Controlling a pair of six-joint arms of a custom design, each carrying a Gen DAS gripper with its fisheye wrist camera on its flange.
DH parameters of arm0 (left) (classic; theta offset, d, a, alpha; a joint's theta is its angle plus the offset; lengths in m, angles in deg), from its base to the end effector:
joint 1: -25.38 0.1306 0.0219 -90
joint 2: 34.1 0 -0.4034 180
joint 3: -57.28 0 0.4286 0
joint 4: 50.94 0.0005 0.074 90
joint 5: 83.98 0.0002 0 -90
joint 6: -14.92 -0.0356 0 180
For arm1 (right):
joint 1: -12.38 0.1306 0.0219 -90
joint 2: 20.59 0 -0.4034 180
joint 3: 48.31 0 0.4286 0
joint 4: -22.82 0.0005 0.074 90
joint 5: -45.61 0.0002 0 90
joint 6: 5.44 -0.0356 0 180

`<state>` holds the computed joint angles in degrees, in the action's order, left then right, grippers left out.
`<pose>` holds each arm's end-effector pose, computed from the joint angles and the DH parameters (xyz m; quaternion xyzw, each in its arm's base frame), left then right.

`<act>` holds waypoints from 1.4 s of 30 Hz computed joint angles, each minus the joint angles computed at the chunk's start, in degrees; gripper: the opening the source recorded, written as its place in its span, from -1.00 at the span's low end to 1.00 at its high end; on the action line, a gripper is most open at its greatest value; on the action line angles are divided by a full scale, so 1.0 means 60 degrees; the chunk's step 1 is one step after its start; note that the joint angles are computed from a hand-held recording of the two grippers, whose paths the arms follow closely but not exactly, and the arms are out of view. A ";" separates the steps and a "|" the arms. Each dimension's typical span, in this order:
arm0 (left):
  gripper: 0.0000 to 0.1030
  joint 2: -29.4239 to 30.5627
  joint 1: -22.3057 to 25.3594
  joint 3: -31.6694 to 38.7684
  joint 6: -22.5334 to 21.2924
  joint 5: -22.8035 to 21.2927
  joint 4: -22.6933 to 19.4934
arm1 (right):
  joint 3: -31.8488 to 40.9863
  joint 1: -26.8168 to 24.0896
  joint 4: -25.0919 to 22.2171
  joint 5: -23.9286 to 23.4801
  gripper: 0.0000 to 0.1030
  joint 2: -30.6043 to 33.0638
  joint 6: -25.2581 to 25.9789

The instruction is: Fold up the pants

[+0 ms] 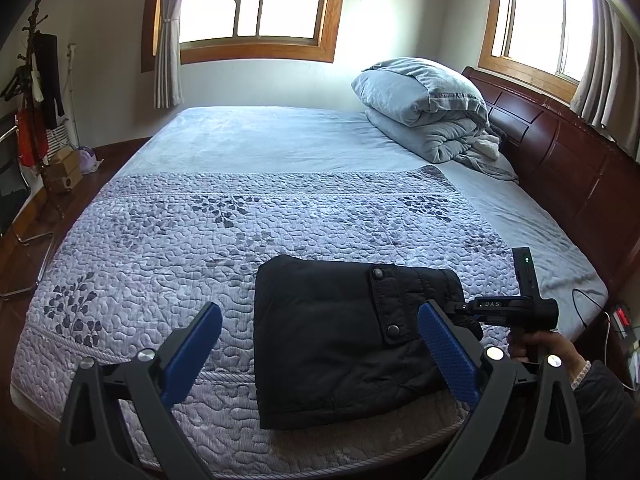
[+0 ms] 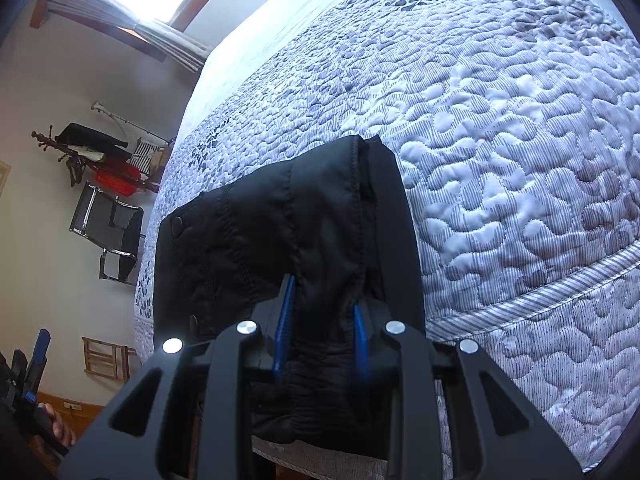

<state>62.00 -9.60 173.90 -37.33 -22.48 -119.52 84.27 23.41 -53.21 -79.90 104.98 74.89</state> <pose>0.4489 -0.2940 0.6035 -0.1099 0.9026 -0.0206 0.4156 0.7015 0.1573 0.4148 -0.0666 0.9357 0.3261 0.1167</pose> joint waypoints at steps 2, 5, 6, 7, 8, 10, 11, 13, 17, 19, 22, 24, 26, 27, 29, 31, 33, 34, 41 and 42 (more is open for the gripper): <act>0.93 0.0000 -0.0002 -0.0003 -0.0015 -0.0007 0.0009 | -0.0040 -0.0002 0.0014 -0.0015 -0.51 -0.0028 -0.0041; 0.93 -0.0005 0.0001 -0.0012 -0.0028 0.0005 0.0021 | -0.0035 -0.0005 0.0014 -0.0030 -0.50 -0.0019 -0.0049; 0.93 0.0000 -0.0001 -0.0007 -0.0026 -0.0001 0.0017 | -0.0030 -0.0005 0.0010 -0.0036 -0.50 -0.0017 -0.0060; 0.93 0.0003 -0.0001 -0.0002 -0.0026 -0.0003 0.0014 | -0.0043 -0.0008 0.0016 -0.0041 -0.50 -0.0021 -0.0060; 0.93 0.0003 -0.0001 -0.0002 -0.0026 -0.0003 0.0014 | -0.0033 -0.0007 0.0012 -0.0041 -0.50 -0.0013 -0.0062; 0.93 0.0001 -0.0004 -0.0009 -0.0022 -0.0013 0.0031 | -0.0005 -0.0009 -0.0013 -0.0050 -0.49 0.0005 -0.0052; 0.93 0.0007 -0.0001 -0.0003 -0.0016 -0.0002 0.0023 | -0.0024 -0.0004 -0.0010 -0.0039 -0.48 -0.0014 -0.0022; 0.93 0.0012 0.0006 0.0000 -0.0014 0.0034 0.0000 | -0.0009 -0.0001 -0.0020 -0.0058 -0.43 -0.0013 0.0001; 0.93 -0.0013 0.0028 -0.0044 -0.0018 0.0073 0.0014 | -0.0063 -0.0022 -0.0049 -0.0138 -0.27 -0.0083 -0.0017; 0.93 -0.0018 0.0028 -0.0052 -0.0024 0.0067 0.0025 | -0.0102 -0.0035 -0.0147 -0.0186 -0.05 -0.0139 0.0059; 0.93 -0.0017 0.0028 -0.0054 -0.0018 0.0082 0.0030 | -0.0309 -0.0056 -0.0112 -0.0228 0.08 -0.0332 0.0076; 0.93 -0.0010 0.0038 -0.0052 -0.0024 0.0104 0.0017 | -0.0399 -0.0077 -0.0131 -0.0282 0.15 -0.0423 0.0097; 0.93 -0.0009 0.0046 -0.0071 -0.0058 0.0125 0.0031 | -0.0533 -0.0101 -0.0134 -0.0268 0.16 -0.0543 0.0126; 0.93 -0.0009 0.0050 -0.0085 -0.0068 0.0125 0.0032 | -0.0567 -0.0103 -0.0158 -0.0276 0.17 -0.0576 0.0146; 0.93 -0.0019 0.0073 -0.0140 -0.0076 0.0188 0.0039 | -0.0694 -0.0114 -0.0233 -0.0227 0.20 -0.0676 0.0254; 0.93 -0.0053 0.0102 -0.0241 -0.0033 0.0242 0.0062 | -0.0790 -0.0116 -0.0301 -0.0220 0.21 -0.0731 0.0370; 0.93 -0.0054 0.0157 -0.0319 0.0120 0.0275 -0.0039 | -0.0943 -0.0107 -0.0319 -0.0173 0.21 -0.0828 0.0483; 0.93 -0.0067 0.0185 -0.0366 0.0187 0.0325 -0.0062 | -0.1016 -0.0095 -0.0349 -0.0155 0.22 -0.0871 0.0554; 0.93 -0.0145 0.0295 -0.0625 0.0621 0.0580 -0.0173 | -0.1135 0.0034 -0.0361 0.0032 0.05 -0.0912 0.0736; 0.93 -0.0144 0.0300 -0.0632 0.0623 0.0589 -0.0186 | -0.1115 0.0055 -0.0366 0.0142 0.00 -0.0898 0.0767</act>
